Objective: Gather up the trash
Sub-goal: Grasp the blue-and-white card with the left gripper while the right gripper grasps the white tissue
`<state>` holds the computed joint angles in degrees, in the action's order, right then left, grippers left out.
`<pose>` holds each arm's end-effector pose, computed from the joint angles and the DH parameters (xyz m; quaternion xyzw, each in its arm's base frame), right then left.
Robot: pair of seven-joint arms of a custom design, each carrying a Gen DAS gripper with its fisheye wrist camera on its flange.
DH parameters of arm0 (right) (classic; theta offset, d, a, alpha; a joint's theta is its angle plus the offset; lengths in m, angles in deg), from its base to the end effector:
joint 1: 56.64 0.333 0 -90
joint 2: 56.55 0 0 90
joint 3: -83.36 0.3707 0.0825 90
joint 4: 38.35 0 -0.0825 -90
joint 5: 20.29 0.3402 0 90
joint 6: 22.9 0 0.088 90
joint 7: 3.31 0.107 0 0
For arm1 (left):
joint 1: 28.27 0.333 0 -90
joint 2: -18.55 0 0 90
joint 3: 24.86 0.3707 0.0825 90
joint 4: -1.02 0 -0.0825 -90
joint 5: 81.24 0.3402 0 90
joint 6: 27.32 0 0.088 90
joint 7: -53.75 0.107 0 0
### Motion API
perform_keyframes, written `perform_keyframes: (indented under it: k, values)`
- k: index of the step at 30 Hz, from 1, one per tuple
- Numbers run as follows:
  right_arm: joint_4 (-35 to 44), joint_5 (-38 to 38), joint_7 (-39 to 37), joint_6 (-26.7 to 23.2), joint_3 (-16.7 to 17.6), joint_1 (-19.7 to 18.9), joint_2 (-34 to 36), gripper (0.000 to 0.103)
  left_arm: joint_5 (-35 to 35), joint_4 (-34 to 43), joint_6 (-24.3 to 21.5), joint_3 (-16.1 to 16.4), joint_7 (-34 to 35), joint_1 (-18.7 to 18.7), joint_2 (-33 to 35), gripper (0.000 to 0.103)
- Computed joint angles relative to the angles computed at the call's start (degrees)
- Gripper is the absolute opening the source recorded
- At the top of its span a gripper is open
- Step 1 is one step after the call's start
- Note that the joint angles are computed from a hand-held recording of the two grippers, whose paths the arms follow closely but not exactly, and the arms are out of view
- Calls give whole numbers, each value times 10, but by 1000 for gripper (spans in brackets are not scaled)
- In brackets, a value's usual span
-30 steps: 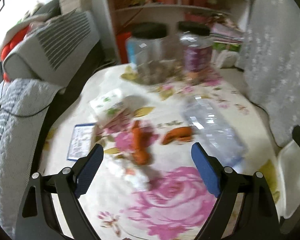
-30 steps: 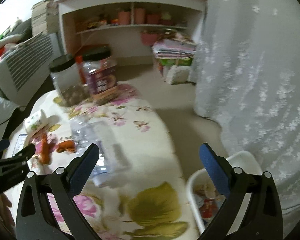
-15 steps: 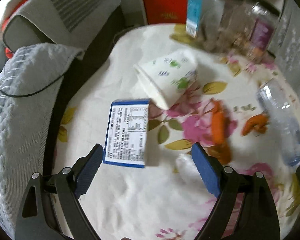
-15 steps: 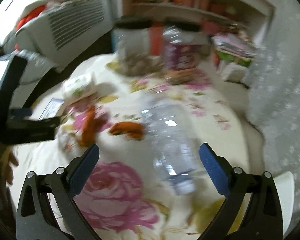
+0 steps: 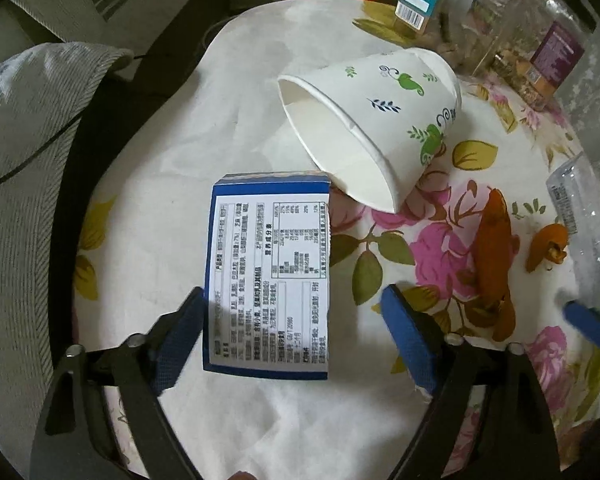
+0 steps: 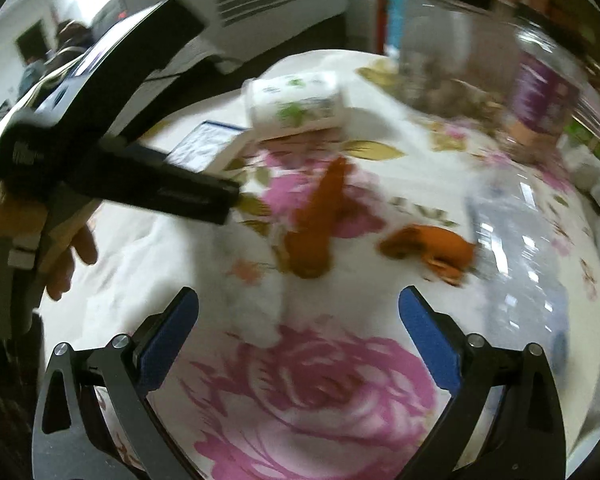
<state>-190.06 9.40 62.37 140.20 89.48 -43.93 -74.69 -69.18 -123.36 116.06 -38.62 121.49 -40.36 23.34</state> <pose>0.3776 0.1040 0.4816 -0.7732 0.5710 -0.1052 0.2552 0.4868 -0.2341 0.4637 -0.6219 0.7705 -0.0941 0.1034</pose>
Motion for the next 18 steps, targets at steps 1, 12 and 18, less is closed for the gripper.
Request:
perform_keyframes:
  k: [1, 12, 18]
  values:
    - [2, 8, -10, 1, -3, 10, 4, 96, -14, 0, 3, 0, 8, 3, 0, 75]
    - [17, 47, -21, 21, -3, 36, 48, 78, -29, -33, 50, 7, -11, 3, -36, 57]
    - [21, 70, -32, 20, -13, 45, 49, 40, -14, -57, 51, 12, -38, -4, -68, 57]
